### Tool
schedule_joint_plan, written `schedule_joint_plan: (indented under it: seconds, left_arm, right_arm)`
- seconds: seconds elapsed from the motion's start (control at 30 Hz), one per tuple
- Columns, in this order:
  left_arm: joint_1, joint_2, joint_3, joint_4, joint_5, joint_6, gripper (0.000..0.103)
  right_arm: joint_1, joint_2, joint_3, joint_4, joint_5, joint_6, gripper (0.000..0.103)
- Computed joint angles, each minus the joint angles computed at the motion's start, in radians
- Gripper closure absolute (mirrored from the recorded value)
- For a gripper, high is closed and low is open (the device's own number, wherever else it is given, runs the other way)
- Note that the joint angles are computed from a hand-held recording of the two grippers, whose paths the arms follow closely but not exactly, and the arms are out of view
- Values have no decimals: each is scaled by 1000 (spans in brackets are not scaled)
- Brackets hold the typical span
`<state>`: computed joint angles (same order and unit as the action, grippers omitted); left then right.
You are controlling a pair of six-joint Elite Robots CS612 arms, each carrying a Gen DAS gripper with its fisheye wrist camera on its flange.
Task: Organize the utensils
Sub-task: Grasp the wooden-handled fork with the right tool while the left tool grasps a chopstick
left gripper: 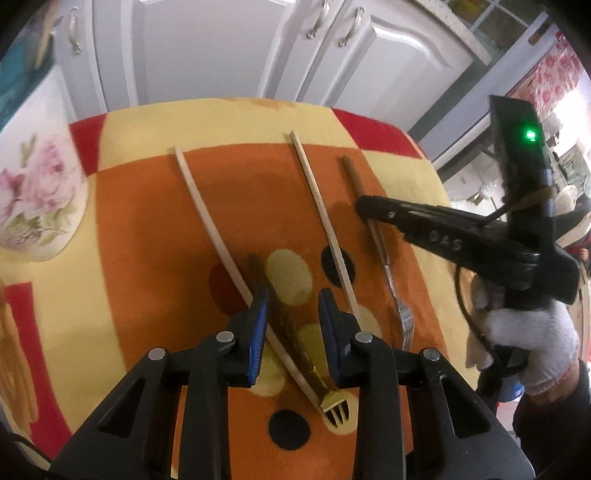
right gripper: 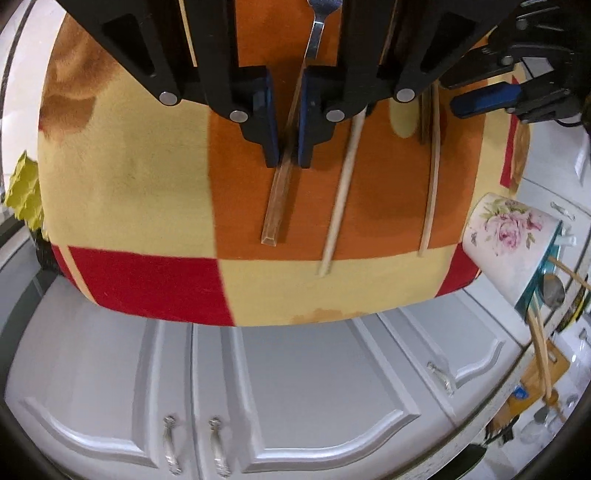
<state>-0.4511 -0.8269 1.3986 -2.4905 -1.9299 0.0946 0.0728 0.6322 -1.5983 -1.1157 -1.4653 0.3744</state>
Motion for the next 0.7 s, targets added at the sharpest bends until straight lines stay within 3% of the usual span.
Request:
schedule_joint_plan:
  seconds: [0.23,0.7]
  left_arm:
    - [-14,13,-17,33,65,6,77]
    - [-13,22,-44,72,85,21,77]
  right_arm:
    - [-12,12,-19,-5,39,15,93]
    - [-25,-22,40,14,69,2,93]
